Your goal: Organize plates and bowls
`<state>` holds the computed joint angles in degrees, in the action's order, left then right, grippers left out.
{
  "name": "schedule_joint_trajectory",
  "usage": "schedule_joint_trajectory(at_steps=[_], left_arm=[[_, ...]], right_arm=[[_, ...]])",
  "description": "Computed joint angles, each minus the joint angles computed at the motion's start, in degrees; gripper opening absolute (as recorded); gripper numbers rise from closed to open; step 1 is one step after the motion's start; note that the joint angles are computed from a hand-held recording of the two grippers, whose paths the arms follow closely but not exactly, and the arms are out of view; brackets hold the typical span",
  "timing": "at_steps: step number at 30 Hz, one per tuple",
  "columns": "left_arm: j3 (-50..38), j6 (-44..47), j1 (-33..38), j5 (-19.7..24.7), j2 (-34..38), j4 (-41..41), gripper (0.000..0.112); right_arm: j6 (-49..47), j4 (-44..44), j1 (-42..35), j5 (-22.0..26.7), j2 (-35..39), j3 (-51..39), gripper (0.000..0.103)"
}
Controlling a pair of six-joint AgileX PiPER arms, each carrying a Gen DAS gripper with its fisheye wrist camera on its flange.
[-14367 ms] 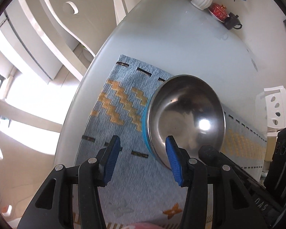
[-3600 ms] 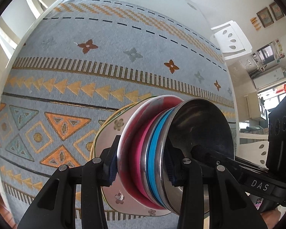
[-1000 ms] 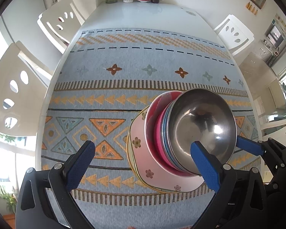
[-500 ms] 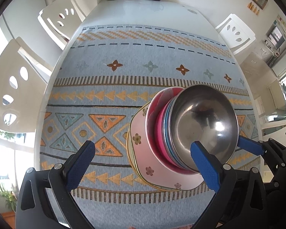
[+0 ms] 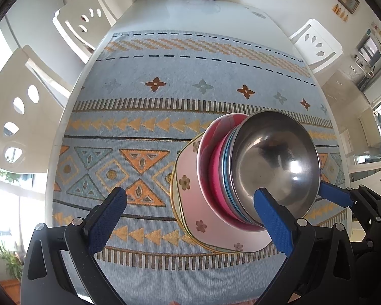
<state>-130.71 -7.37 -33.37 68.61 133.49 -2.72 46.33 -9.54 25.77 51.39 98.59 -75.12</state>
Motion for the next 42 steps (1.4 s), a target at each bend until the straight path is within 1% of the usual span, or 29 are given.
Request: schedule_joint_trajectory(at_steps=[8, 42], left_arm=[[-0.79, -0.04, 0.48, 0.5, 0.48, -0.42, 0.1], [0.37, 0.66, 0.67, -0.37, -0.17, -1.03, 0.1]], right_arm=[[-0.18, -0.07, -0.03, -0.04, 0.21, -0.05, 0.078], [-0.8, 0.55, -0.46, 0.28, 0.29, 0.12, 0.078]])
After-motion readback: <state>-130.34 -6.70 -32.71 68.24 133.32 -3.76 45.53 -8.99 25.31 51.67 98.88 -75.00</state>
